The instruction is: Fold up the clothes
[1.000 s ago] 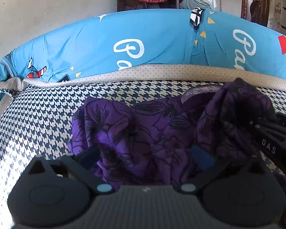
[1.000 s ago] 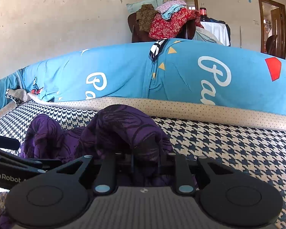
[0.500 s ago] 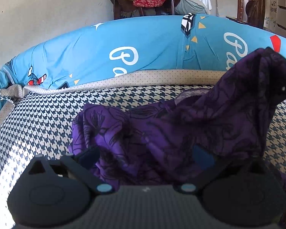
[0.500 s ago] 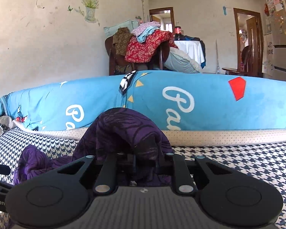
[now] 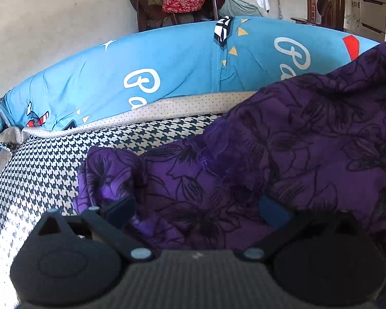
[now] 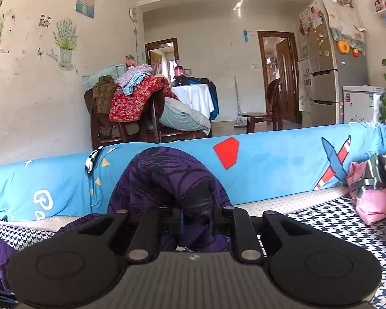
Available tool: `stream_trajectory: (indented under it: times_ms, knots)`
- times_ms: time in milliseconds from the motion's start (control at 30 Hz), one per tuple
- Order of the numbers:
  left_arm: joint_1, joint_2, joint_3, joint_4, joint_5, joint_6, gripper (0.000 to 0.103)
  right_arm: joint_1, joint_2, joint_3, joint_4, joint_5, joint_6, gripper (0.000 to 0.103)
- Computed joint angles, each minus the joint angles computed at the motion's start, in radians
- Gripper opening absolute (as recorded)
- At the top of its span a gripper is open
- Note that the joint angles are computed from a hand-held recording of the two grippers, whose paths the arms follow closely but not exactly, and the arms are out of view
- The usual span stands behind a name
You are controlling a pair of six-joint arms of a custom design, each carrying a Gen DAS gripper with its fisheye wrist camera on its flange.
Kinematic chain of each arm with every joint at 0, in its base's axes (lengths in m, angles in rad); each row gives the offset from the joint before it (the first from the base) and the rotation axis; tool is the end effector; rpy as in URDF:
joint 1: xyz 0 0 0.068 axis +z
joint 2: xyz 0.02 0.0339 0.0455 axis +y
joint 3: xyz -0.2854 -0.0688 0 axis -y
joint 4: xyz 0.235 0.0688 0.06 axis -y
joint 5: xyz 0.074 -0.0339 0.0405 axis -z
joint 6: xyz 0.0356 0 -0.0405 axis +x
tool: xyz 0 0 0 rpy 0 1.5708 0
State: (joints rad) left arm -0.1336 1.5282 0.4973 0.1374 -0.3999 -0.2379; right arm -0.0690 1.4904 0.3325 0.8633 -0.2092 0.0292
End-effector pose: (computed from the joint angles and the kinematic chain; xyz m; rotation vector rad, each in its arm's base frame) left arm 0.2467 -0.0192 0.1447 -0.2949 2.3771 0.3204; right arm 0.2504 -0.0099 0.1752 -0.0532 1.8614 0.1675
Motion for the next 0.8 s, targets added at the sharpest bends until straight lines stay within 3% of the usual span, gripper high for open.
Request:
stream_trajectory:
  times_ms: [333, 533, 633, 800]
  knots:
    - [-0.065, 0.094, 0.062, -0.007, 0.007, -0.025, 0.103, -0.273, 0.024, 0.049, -0.043, -0.064, -0.024, 0.017]
    - [-0.081, 0.137, 0.071, 0.007, 0.016, -0.02, 0.103, -0.395, 0.077, 0.124, -0.143, -0.076, -0.02, 0.016]
    - [-0.081, 0.151, 0.075, 0.009, 0.027, -0.02, 0.103, -0.423, 0.127, 0.142, -0.134, -0.033, -0.051, 0.015]
    - [-0.081, 0.16, 0.079, 0.007, 0.031, -0.018, 0.103, -0.431, 0.135, 0.18, -0.234, 0.04, -0.03, 0.016]
